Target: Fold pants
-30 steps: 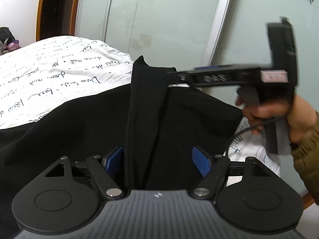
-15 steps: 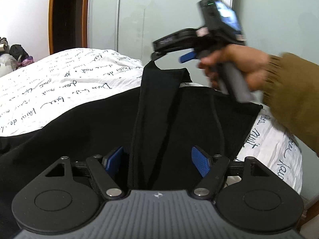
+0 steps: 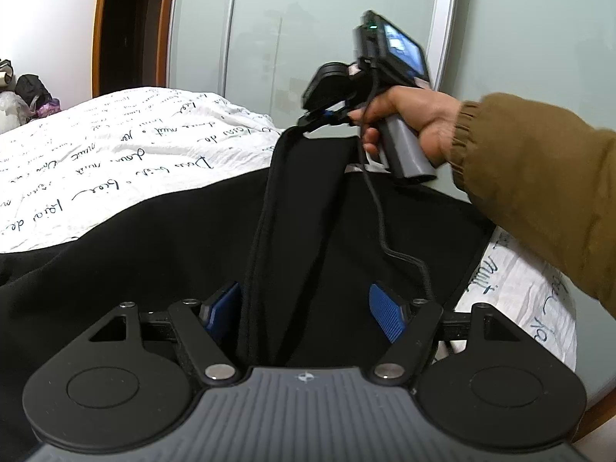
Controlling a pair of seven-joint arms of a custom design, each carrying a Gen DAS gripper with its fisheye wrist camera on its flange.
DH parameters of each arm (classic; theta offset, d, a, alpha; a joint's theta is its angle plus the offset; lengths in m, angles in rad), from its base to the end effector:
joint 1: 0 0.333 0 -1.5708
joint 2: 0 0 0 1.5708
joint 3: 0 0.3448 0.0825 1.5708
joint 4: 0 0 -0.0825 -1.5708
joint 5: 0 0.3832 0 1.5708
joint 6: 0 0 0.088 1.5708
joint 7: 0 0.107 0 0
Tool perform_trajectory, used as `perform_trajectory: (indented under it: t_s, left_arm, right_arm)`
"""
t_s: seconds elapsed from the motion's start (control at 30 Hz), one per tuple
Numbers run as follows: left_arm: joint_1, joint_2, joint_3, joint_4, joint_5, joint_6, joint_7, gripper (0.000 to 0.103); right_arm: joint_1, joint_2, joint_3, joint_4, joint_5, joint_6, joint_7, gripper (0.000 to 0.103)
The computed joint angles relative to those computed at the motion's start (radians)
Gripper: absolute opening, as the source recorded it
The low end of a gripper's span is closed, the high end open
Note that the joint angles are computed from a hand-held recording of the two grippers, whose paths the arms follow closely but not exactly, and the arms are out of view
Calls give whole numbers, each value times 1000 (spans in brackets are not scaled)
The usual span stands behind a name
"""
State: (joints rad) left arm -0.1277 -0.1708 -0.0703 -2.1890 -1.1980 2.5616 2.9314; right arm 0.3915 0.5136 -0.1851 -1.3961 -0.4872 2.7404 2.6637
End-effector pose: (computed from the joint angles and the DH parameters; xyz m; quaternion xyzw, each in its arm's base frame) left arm 0.5225 -0.0926 0.5407 -0.3754 0.7957 -0.4559 0.1343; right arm 0.7369 0.2102 0.5348 -0.4750 0.7601 -0.2625 0.3573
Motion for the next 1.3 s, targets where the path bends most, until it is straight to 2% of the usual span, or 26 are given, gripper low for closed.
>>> perform_trajectory:
  t_s: [0.1, 0.17, 0.33, 0.43, 0.53, 0.67, 0.8, 0.9, 0.93, 1.03, 1.2, 1.3]
  left_arm:
    - [2, -1, 3, 3, -6, -10, -2, 47]
    - [6, 3, 4, 10, 8, -23, -20, 41]
    - [17, 11, 5, 28, 55, -61, -61, 41]
    - [17, 11, 5, 26, 49, -62, -50, 41]
    - [14, 1, 1, 11, 32, -46, -25, 41]
    - [2, -13, -2, -2, 29, -25, 3, 41]
    - [-1, -19, 10, 3, 46, -73, 1, 41]
    - [6, -22, 29, 12, 46, -172, -10, 41]
    - [10, -23, 29, 10, 40, -181, -17, 41]
    - [9, -39, 12, -13, 34, -125, 5, 41]
    - [13, -50, 31, -8, 64, -200, -3, 40]
    - [23, -46, 39, 2, 80, -252, -48, 40]
  right_arm:
    - [63, -57, -79, -77, -115, 51, 123, 7]
    - [96, -112, -122, -144, -217, 94, 228, 7]
    - [175, -261, -218, -297, -533, 116, 546, 7]
    - [197, -356, -232, -386, -722, 85, 736, 7]
    - [195, -455, -209, -479, -876, 20, 893, 7]
    - [163, -553, -151, -588, -970, -42, 1015, 7]
    - [125, -606, -88, -656, -1007, -105, 1081, 7]
    - [94, -627, -42, -690, -1018, -142, 1115, 7]
    - [82, -637, -30, -704, -1020, -142, 1126, 7]
    - [46, -653, 3, -734, -1012, -138, 1146, 7]
    - [-11, -666, 65, -772, -1004, -146, 1191, 7]
    - [-44, -686, 106, -805, -1004, -162, 1230, 7]
